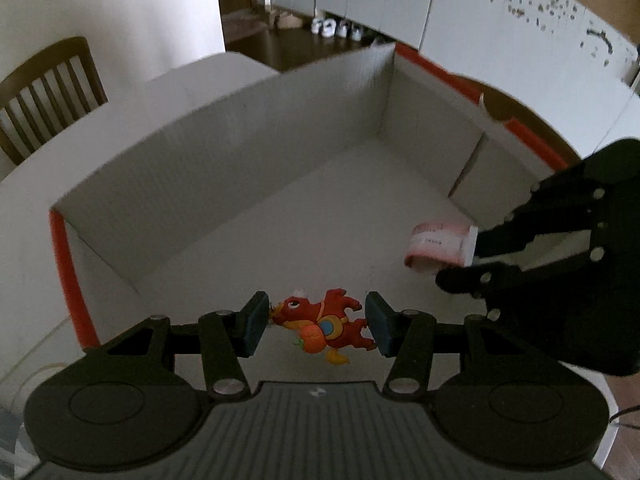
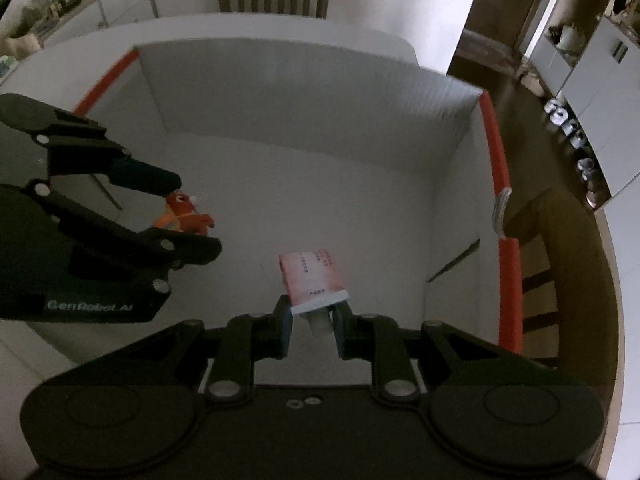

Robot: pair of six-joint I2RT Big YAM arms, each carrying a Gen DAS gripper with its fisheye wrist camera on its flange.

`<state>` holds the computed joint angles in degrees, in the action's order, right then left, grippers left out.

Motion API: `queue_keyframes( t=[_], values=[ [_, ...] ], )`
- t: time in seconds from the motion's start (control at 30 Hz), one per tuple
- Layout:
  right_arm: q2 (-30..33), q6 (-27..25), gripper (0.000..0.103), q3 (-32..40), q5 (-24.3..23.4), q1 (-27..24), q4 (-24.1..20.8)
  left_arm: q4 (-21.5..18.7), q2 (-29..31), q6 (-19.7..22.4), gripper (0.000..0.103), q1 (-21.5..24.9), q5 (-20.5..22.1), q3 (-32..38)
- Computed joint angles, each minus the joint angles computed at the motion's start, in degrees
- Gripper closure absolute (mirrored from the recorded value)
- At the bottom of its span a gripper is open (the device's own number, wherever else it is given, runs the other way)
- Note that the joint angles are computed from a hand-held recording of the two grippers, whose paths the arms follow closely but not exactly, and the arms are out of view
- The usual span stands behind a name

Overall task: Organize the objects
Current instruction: 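Carry the toothpaste tube and keychain with both tools over the red box, then open the left tool to drop the keychain while the right tool releases the tube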

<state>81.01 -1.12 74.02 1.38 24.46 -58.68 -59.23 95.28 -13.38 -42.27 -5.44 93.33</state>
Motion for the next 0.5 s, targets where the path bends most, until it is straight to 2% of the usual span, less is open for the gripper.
queue_keyframes(
  t=[0.17,0.37,0.47,0.5],
  values=[
    [0.63,0.06,0.083,0.14,-0.73,-0.25,-1.37,-4.78,1.83,-0.25,0.05,0.23,1.3,2.87],
    [1.76,0.26,0.079,1.44,-1.62,-0.59,-2.37,-7.2,2.2,0.65,0.05,-0.13,1.87,3.82],
    [1.14,0.42,0.076,1.04,-1.74,-0.73,-2.34,-6.47,1.4,0.76,0.038,-0.36,1.25,3.24],
    [1.0,0.54,0.076,1.09,-1.82,-0.97,-2.41,-5.9,0.91,0.87,0.038,-0.5,0.93,2.72]
  ],
)
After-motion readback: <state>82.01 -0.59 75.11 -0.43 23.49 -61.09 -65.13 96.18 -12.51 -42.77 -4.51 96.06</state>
